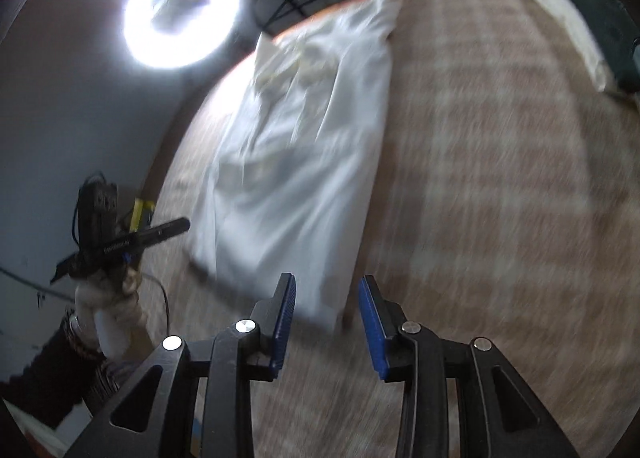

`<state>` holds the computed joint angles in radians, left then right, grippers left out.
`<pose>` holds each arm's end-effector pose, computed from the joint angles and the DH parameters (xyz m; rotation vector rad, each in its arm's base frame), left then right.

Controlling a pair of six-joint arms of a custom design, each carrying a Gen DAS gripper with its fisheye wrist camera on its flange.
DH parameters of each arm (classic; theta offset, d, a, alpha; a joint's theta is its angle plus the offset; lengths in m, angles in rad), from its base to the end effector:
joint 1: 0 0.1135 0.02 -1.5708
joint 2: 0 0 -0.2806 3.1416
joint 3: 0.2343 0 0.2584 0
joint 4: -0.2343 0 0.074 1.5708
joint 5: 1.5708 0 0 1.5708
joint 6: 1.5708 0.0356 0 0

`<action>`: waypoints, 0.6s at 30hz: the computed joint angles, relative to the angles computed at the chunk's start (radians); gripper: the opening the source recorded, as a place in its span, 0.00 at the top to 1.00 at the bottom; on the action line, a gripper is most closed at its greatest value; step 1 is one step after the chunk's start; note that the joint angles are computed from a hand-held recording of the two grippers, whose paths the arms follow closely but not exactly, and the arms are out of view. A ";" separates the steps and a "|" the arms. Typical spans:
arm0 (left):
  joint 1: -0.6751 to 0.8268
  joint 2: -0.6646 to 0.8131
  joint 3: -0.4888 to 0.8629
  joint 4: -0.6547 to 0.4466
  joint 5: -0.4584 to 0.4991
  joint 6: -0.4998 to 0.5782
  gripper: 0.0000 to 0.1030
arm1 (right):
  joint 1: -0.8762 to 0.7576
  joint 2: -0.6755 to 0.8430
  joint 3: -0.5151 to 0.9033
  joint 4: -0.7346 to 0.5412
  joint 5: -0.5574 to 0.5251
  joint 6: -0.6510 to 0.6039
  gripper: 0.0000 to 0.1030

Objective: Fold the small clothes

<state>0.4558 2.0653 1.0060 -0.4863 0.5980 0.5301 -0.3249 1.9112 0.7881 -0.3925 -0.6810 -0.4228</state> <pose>0.3061 0.1278 0.0673 0.1126 2.7430 -0.7291 0.2746 -0.0688 0.0759 -0.1592 2.7083 0.8674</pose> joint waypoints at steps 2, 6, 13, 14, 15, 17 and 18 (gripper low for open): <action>-0.027 -0.029 -0.029 0.032 -0.027 0.014 0.89 | 0.031 0.004 -0.029 0.038 0.045 0.013 0.72; -0.032 -0.066 -0.059 0.072 -0.039 0.009 0.96 | 0.058 -0.021 -0.048 0.087 0.065 0.045 1.00; -0.041 -0.080 -0.104 0.147 -0.090 0.024 0.95 | 0.088 -0.066 -0.084 0.142 0.210 0.029 1.00; -0.043 -0.087 -0.103 0.150 -0.094 0.018 0.95 | 0.093 -0.064 -0.083 0.149 0.212 0.024 1.00; -0.042 -0.090 -0.095 0.146 -0.090 0.010 0.95 | 0.094 -0.068 -0.082 0.145 0.208 0.013 1.00; -0.036 -0.086 -0.054 0.106 -0.063 -0.001 0.95 | 0.085 -0.102 -0.085 0.153 0.214 0.011 0.89; -0.034 -0.087 -0.038 0.096 -0.054 -0.008 0.95 | 0.071 -0.113 -0.081 0.148 0.204 0.009 0.72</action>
